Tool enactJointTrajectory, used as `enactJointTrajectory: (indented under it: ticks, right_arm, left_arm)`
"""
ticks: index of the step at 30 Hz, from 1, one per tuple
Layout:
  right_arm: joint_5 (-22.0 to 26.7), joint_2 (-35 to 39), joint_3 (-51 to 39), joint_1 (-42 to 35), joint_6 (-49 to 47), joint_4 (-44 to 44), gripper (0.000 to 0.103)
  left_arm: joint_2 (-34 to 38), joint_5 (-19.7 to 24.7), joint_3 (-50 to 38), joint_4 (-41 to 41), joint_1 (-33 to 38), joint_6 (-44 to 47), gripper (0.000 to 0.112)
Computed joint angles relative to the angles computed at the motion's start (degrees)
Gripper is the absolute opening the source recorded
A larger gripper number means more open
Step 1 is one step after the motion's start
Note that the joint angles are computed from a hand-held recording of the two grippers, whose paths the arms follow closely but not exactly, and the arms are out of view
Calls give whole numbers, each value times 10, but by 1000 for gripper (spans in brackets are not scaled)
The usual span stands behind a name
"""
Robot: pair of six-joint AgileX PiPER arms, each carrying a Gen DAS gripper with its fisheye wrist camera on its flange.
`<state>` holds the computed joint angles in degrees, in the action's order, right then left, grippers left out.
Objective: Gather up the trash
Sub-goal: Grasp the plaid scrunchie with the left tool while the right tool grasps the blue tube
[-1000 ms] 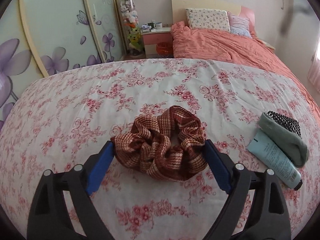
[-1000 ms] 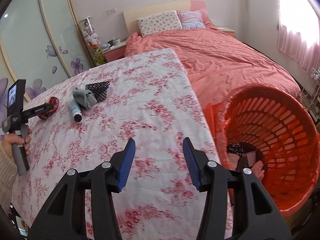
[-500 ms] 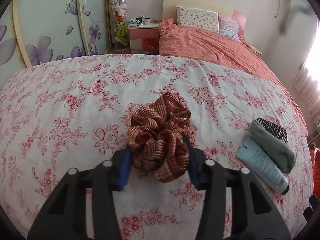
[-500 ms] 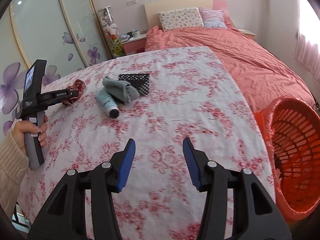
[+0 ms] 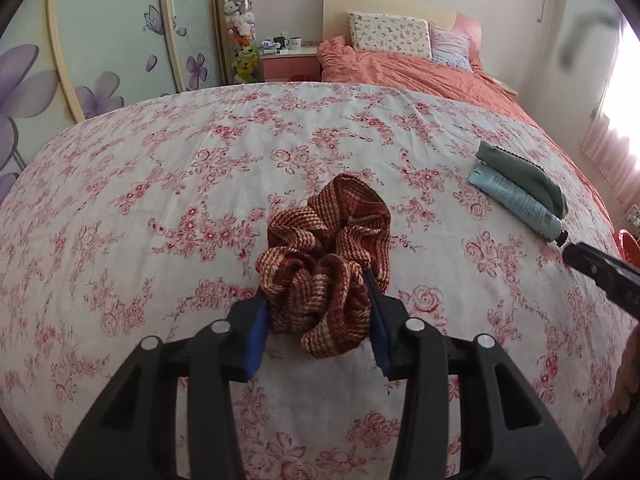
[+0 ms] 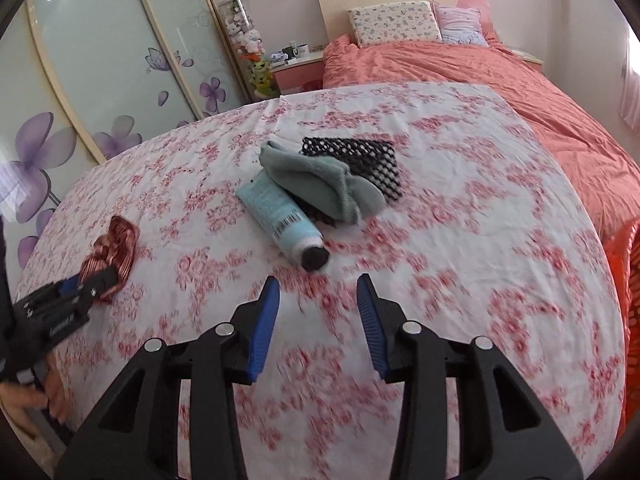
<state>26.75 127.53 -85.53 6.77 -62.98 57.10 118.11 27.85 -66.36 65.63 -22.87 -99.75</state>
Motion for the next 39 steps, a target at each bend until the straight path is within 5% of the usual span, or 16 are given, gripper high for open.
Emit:
enactJointTrajectory:
  ticks: [11,25,31,39]
  right_arm:
    - [-16,32,-64,37,116,-130,34]
    - [7,-71,135,-58,-140,48,28]
    - [19,-86,160,-89,-153,45,29]
    - [-41,-70,140,-44,-143,50,38]
  left_arm:
    - [6,7,-10,-26,-1,22,45]
    - [6,5,-9,-25,1,22,47]
    - [5,5,-8,-25,1,22,47]
    - [5,4,-7,-25,2,23,47]
